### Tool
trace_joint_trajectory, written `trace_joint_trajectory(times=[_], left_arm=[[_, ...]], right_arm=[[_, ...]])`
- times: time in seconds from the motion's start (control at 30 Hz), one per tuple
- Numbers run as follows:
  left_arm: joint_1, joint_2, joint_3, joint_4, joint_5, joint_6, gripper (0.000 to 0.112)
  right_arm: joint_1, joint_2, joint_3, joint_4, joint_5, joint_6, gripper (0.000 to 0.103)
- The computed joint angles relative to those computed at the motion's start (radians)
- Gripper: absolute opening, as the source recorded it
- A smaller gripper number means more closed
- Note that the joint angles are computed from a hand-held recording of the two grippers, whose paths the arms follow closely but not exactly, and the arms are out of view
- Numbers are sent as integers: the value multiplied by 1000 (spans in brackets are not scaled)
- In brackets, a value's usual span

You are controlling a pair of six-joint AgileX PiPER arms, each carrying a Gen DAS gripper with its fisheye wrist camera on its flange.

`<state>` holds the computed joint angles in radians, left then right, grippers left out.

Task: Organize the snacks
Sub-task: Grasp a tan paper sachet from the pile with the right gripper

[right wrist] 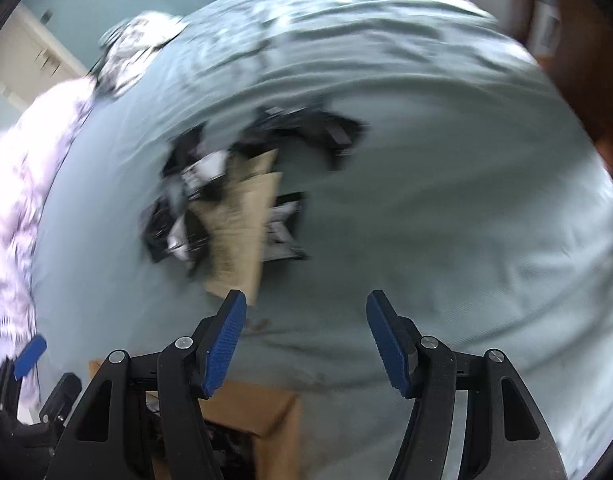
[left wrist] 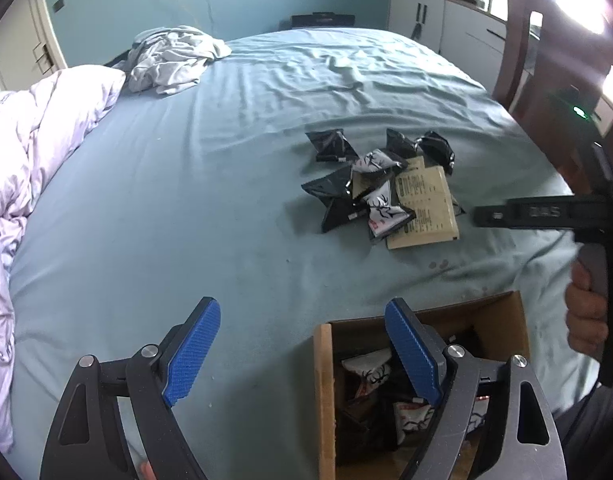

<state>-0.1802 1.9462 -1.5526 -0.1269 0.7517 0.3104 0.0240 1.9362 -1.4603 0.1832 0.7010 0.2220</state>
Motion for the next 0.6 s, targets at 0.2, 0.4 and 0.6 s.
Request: trace_joint_trajectory(times=[0.2, 0.4, 0.6], left_arm=[[12, 29, -39, -52, 45, 23, 86], [1, 56, -57, -27, 51, 14, 86], [3, 67, -67, -23, 43, 8, 86]], right_arm=[[-19, 195, -225, 158, 121, -146, 62], [-50, 328, -389, 218, 201, -143, 22], [-122, 216, -247, 469, 174, -291, 2]])
